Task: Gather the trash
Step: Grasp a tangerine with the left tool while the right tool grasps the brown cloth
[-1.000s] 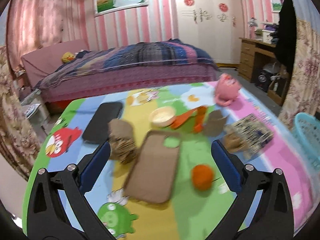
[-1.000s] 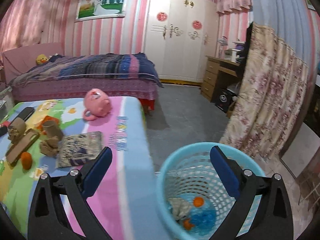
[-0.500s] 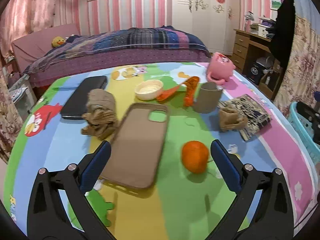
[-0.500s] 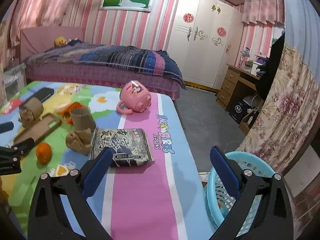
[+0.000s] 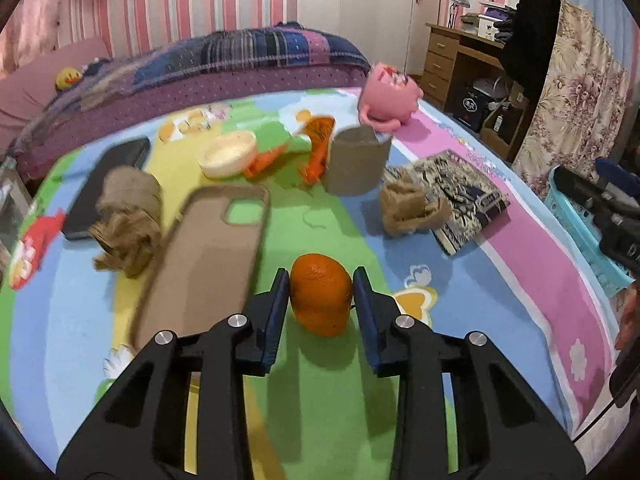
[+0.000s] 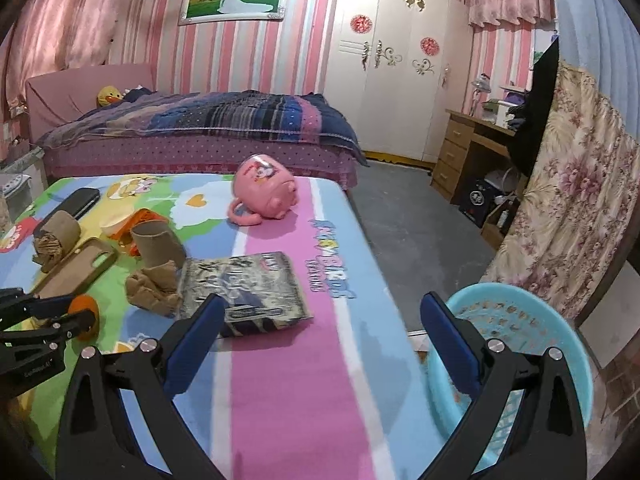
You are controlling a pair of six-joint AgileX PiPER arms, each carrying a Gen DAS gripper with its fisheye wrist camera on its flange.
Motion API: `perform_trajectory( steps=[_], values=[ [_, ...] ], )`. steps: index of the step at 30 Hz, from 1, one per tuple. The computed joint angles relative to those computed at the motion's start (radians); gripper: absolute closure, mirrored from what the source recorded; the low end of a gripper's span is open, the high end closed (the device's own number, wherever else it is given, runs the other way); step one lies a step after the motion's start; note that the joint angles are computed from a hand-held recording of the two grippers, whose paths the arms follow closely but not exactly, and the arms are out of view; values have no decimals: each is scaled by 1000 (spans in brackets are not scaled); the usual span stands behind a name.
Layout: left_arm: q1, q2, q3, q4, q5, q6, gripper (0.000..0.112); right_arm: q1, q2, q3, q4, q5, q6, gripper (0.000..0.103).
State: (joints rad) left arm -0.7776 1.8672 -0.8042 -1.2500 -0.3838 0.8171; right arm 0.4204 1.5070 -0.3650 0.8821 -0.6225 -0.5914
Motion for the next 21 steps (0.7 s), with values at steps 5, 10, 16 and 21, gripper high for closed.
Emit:
perform_trajectory(
  steps=[5,10,16,21],
  values=[
    [11,-68,33,-76,-78,92,81,81,56,-42,28,-6,7,7],
    [99,-127,76,-128,-131,153,81,167,150,-116,52,1,19,7],
    [225,-166,113,-120,-107,150,81,234,249,-212,90,31,-11,7],
    [260,-173,124,-99,-108,129,81,248,323,-307,188,76,-135,8]
  ],
)
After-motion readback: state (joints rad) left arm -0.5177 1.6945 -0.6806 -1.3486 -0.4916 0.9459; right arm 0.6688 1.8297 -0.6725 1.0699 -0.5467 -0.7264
